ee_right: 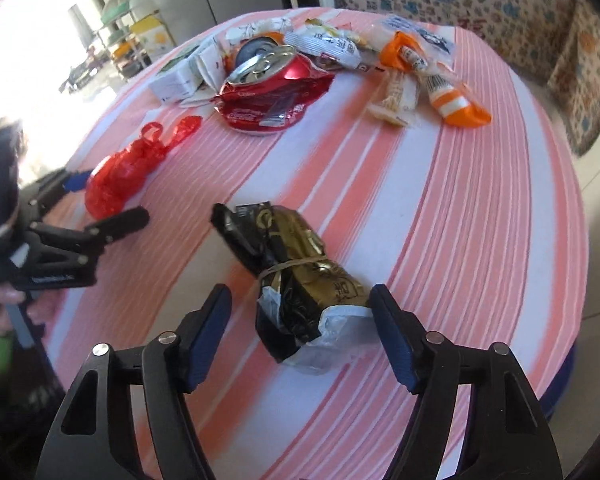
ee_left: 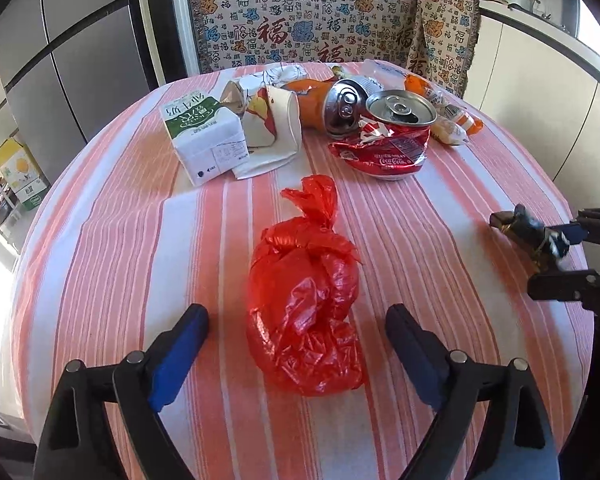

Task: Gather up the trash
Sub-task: 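Close the left tool on the red bag while the right tool grips the gold packet, then carry both items over the blue wastebasket and open both tools to drop them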

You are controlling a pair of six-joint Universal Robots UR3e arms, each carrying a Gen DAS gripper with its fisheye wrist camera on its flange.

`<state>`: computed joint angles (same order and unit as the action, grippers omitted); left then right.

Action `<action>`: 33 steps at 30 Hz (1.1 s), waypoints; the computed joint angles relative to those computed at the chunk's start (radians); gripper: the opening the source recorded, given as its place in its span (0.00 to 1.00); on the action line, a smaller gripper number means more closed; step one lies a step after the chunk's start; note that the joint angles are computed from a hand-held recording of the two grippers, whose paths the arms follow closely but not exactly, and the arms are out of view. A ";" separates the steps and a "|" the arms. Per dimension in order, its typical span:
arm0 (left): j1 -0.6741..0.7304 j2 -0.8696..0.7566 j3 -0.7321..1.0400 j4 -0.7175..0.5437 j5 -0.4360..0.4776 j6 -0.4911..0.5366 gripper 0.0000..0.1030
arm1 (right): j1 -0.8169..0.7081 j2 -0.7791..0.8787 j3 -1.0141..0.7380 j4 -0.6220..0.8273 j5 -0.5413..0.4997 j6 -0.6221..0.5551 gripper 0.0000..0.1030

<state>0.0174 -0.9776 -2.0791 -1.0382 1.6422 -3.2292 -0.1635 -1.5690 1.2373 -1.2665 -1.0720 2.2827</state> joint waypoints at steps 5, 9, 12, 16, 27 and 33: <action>0.113 0.098 -0.019 -0.035 -0.144 0.066 0.89 | -0.004 0.051 -0.187 0.133 0.012 -0.116 0.92; 0.122 0.073 0.007 -0.034 -0.169 0.102 0.88 | 0.081 0.133 -0.271 0.110 -0.052 -0.121 0.92; 0.094 0.033 0.026 -0.017 -0.150 0.119 0.67 | 0.129 0.160 -0.250 0.066 -0.092 -0.099 0.83; 0.118 0.041 0.036 -0.035 -0.183 0.145 0.42 | 0.128 0.158 -0.226 0.043 -0.083 -0.057 0.42; -0.089 -0.126 0.199 0.068 -0.200 -0.018 0.40 | -0.269 0.110 -0.294 0.153 0.099 -0.089 0.42; -0.342 -0.526 0.556 0.155 -0.186 -0.108 0.41 | -0.509 0.247 -0.435 0.087 0.077 -0.026 0.42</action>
<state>-0.3248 -1.5037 -1.5232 -0.8835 1.4561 -3.3370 -0.6728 -1.3217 0.8021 -1.1799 -0.9953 2.2564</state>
